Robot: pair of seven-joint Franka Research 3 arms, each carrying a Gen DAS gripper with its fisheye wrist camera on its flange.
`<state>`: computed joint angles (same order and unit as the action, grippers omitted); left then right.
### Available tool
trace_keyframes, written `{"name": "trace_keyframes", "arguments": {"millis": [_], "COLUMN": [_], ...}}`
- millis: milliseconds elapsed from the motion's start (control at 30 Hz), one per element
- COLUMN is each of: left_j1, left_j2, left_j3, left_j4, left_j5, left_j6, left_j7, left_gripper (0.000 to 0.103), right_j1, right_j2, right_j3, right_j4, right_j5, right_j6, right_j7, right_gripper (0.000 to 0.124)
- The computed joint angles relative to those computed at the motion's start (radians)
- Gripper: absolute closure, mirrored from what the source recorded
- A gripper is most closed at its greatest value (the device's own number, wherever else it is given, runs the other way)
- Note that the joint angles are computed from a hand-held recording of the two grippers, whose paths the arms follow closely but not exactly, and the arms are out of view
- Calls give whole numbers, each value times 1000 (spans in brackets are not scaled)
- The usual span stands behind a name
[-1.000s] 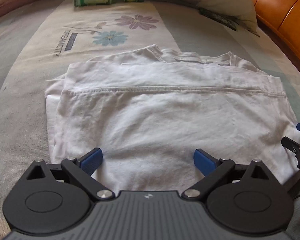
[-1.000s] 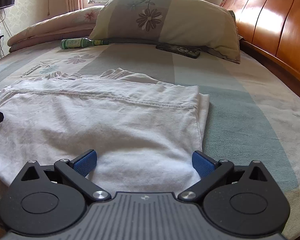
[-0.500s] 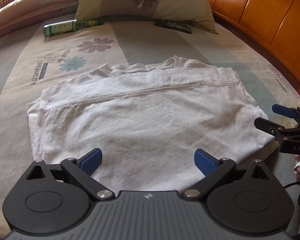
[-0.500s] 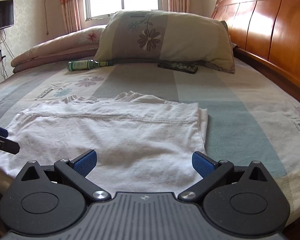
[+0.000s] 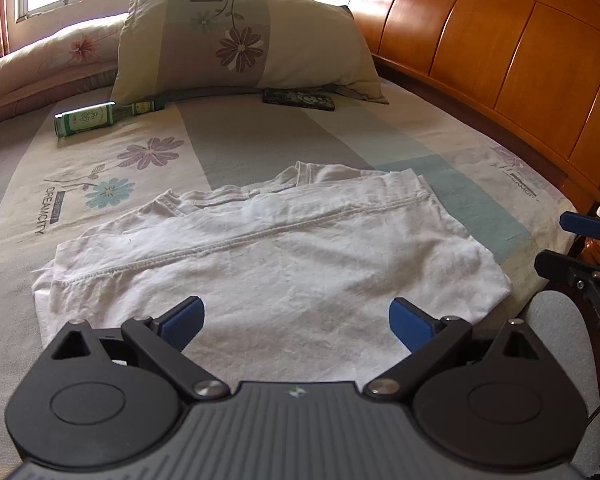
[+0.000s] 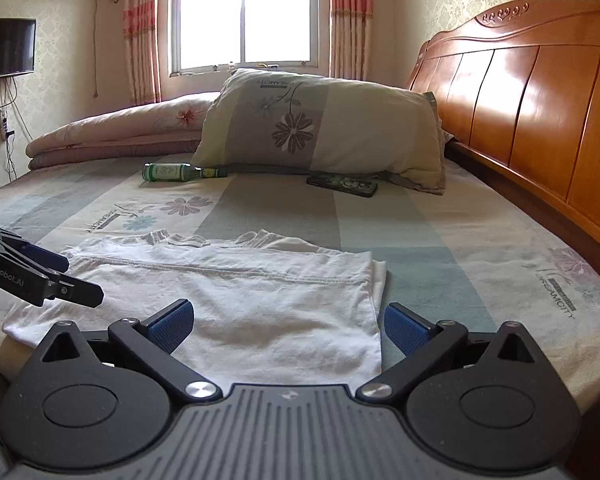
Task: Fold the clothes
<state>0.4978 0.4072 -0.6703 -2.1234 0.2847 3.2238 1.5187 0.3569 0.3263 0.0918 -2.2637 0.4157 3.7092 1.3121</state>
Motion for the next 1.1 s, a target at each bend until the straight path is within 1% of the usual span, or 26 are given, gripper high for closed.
{"name": "trace_keyframes", "arguments": {"millis": [67, 133, 167, 267, 333, 367, 400, 433, 533, 567, 600, 633, 667, 700, 800, 900, 933, 967, 1000, 1033, 1067, 1100], "left_j1": [20, 77, 90, 90, 150, 171, 157, 132, 16, -15, -11, 15, 14, 9, -20, -111, -127, -136, -120, -117, -127, -131], "left_j2": [-10, -11, -13, -25, -6, 3, 3, 2, 14, 21, 48, 71, 95, 119, 167, 186, 192, 200, 203, 201, 199, 204], "left_j3": [-4, -40, -42, -5, -41, -47, -29, 3, 129, 159, 155, 128, 124, 123, 143, 244, 266, 283, 265, 258, 264, 262], "left_j4": [-19, -40, -47, -72, -74, -69, -65, -57, 11, 33, 69, 87, 114, 143, 197, 236, 237, 237, 229, 238, 256, 275], "left_j5": [0, 28, 42, 79, 126, 176, 156, 160, 143, 114, 125, 118, 104, 88, 41, -19, -33, -37, -57, -69, -85, -99], "left_j6": [34, 65, 77, 117, 119, 119, 118, 117, 73, 56, 35, 26, 12, -1, -31, -99, -92, -84, -70, -98, -126, -126], "left_j7": [-12, -31, -40, -70, -87, -120, -103, -112, -160, -153, -174, -163, -158, -152, -133, -160, -161, -168, -142, -138, -137, -126], "left_gripper": [4, 4, 4, 4, 4, 4, 4, 4, 4, 4, 4, 4, 4, 4, 4, 4, 4, 3, 2, 2, 2, 2], "right_j1": [26, 48, 49, 52, 49, 56, 59, 61, 77, 84, 91, 97, 112, 127, 131, 146, 147, 140, 135, 130, 127, 124], "right_j2": [5, 21, 32, 78, 114, 135, 156, 178, 260, 290, 321, 352, 380, 408, 463, 497, 510, 516, 516, 515, 515, 515], "right_j3": [-15, -24, -21, -12, -7, -14, -20, -24, -52, -67, -82, -99, -126, -155, -192, -238, -249, -245, -237, -229, -222, -216], "right_j4": [27, 71, 91, 157, 215, 248, 282, 318, 444, 492, 541, 592, 635, 677, 745, 773, 784, 778, 766, 753, 740, 728], "right_j5": [41, 76, 72, 51, 29, 26, 18, 8, -4, -2, -2, -3, 2, 4, -7, -16, -21, -24, -35, -48, -61, -73], "right_j6": [-21, -56, -66, -85, -123, -149, -174, -199, -257, -285, -316, -347, -379, -413, -493, -573, -601, -600, -576, -548, -521, -494], "right_j7": [-35, -63, -65, -67, -67, -74, -81, -86, -95, -94, -90, -83, -69, -51, 21, 110, 139, 159, 163, 166, 170, 174], "right_gripper": [21, 21, 21, 21, 21, 21, 21, 21, 21, 21, 21, 21, 21, 21, 21, 21, 21, 21, 21, 21, 21, 21]}}
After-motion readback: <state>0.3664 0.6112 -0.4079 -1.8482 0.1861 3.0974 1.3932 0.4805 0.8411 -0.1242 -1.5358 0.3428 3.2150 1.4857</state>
